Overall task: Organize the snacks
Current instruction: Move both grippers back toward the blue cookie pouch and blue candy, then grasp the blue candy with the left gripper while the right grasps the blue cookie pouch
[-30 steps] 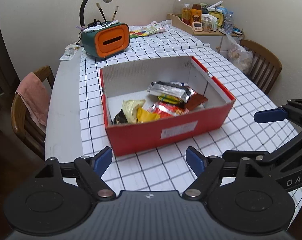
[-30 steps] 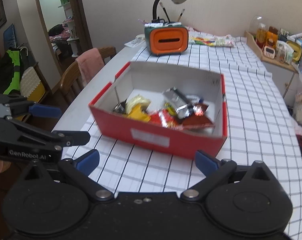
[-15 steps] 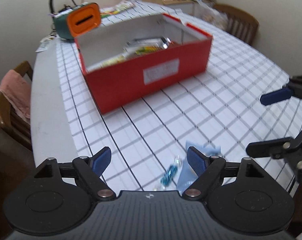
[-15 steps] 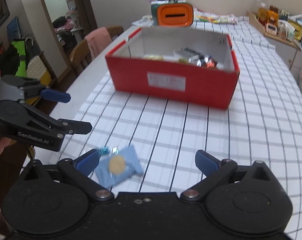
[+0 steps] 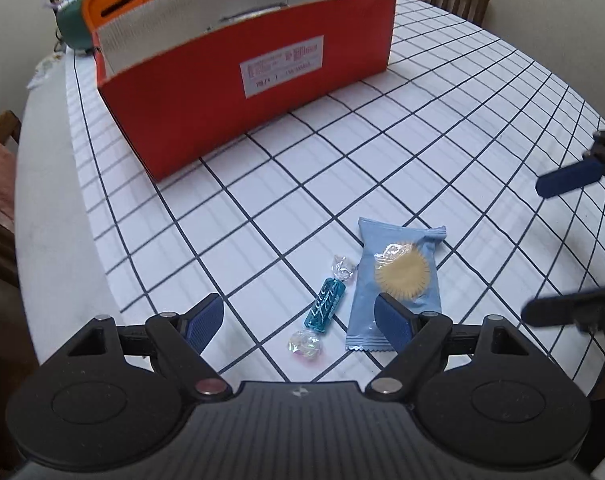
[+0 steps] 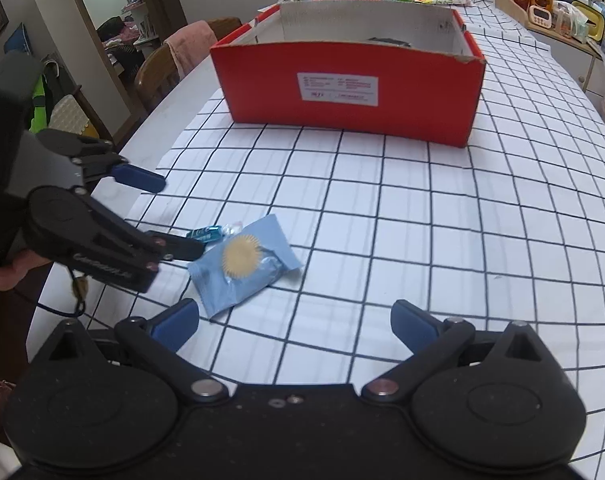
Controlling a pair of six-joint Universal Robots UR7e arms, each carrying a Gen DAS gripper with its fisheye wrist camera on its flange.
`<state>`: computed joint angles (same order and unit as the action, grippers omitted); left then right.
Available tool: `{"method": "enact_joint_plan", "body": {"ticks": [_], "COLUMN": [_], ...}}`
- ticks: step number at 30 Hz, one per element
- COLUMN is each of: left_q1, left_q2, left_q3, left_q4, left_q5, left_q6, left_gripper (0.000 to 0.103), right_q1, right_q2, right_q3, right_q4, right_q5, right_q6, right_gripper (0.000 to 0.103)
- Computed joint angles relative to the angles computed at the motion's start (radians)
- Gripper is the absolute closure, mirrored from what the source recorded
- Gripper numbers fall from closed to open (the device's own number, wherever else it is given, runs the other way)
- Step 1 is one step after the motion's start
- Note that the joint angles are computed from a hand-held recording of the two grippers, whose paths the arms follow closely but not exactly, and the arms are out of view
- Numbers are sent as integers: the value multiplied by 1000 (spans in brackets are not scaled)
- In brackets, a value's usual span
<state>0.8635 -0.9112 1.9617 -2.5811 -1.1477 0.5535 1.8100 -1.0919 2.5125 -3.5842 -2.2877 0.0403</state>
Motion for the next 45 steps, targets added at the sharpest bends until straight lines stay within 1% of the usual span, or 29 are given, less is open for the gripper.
{"method": "enact_joint_plan", "body": {"ticks": [2, 4, 6, 8, 12, 14, 15, 17, 22, 24, 26, 29, 31, 37, 41, 43, 45], "left_q1": [4, 9, 10, 9, 7, 10, 10, 8, 6, 7, 11, 20, 25, 35, 38, 39, 39], "left_q2": [10, 17, 18, 20, 25, 25, 24, 20, 13, 7, -1, -17, -30, -62, -77, -82, -86], "left_q3": [-13, -23, -24, -27, -34, -44, -42, -33, -17, -11, -9, -5, 0, 14, 25, 29, 32], "left_q4": [20, 42, 44, 54, 79, 100, 99, 89, 60, 51, 45, 39, 31, 32, 29, 29, 26], "left_q5": [-2, -4, -8, -16, -29, -45, -47, -44, -29, -19, -15, -13, -14, -22, -18, -15, -14], "left_q6": [-7, -11, -8, -5, -27, -51, -57, -62, -95, -123, -157, -202, -223, -268, -279, -283, -283], "left_gripper": [41, 48, 50, 59, 68, 76, 78, 89, 91, 91, 91, 91, 91, 91, 91, 91, 91], "right_q1": [0, -1, -2, -4, -10, -13, -13, -14, -16, -17, -21, -26, -37, -66, -59, -57, -54], "right_q2": [8, 15, 19, 22, 31, 33, 34, 35, 48, 64, 86, 126, 143, 166, 198, 207, 212], "right_q3": [-2, -3, -3, -6, -13, -17, -20, -24, -43, -56, -72, -103, -120, -153, -173, -173, -170], "right_q4": [-3, -5, -8, -5, -2, 4, 8, 15, 30, 24, 11, -17, -28, -25, -47, -72, -87], "right_q5": [5, 9, 15, 16, 12, 10, 8, 7, -1, -10, -15, -33, -34, -5, -15, -9, -6], "right_q6": [5, 7, 8, 9, 14, 18, 20, 19, 27, 15, -17, -96, -131, -153, -204, -235, -256], "right_gripper": [1, 1, 1, 2, 3, 3, 3, 4, 5, 6, 6, 8, 9, 14, 16, 20, 27]}}
